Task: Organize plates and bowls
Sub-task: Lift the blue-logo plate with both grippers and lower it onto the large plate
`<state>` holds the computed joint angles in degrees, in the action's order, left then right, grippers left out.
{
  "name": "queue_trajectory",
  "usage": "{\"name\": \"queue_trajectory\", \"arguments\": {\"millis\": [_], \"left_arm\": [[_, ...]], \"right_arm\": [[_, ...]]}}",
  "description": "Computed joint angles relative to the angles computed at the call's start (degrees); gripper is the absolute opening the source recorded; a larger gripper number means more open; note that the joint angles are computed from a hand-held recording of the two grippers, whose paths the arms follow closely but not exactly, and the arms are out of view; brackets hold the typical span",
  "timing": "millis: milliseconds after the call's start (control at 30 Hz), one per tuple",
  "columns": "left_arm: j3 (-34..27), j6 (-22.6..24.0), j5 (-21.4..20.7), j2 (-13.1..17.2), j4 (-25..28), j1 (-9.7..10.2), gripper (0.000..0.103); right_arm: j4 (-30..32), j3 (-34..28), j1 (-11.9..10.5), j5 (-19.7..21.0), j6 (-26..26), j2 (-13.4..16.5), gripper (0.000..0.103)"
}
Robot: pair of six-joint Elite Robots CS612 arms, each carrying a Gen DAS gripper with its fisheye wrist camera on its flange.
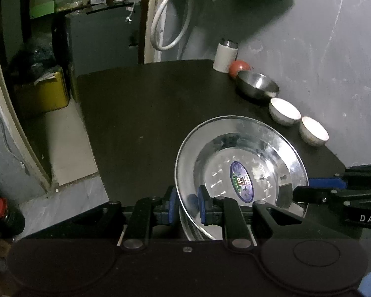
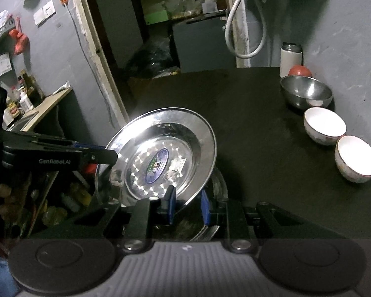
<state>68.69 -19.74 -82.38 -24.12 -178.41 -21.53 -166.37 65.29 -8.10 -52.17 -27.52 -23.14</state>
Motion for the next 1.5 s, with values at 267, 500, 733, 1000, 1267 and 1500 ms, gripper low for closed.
{"name": "queue_trajectory", "arguments": {"millis": [267,500,733,1000,1267,1500], "left_arm": [[0.7,1.07,-1.15,-0.32,2.27,-0.17,0.02],[0.64,1.87,-1.83,-0.32,3.26,-0.24,0.021],[0.58,1.65,-2.04,-0.43,4.84,-0.29,0.022],[0.48,1.84,-2.5,-0.49,5.91,-0.19,0.022],[0.0,1.93,-2.87,-0.24,6.79,-0.17,0.024],[-0.21,1.81,-3.15,-0.08,6.86,-0.08,0.025]], "right_arm": [[3.78,0.48,0.08,-1.41,-2.02,-0.69,0.025],[6.25,0.29,0.12,-2.5,-2.11,-0.85,0.025],[7.42,0.17,0.2,-2.91,-2.15,-0.89,0.025],[8.43,-0.39,0.26,-3.14,-2.16,-0.66,0.026],[8.45,-0.49,0.41,-3.39,-2.07,-0.64,0.026],[8.49,-0.72,0.6,-3.98,-2.26,-0.57,0.027]]}}
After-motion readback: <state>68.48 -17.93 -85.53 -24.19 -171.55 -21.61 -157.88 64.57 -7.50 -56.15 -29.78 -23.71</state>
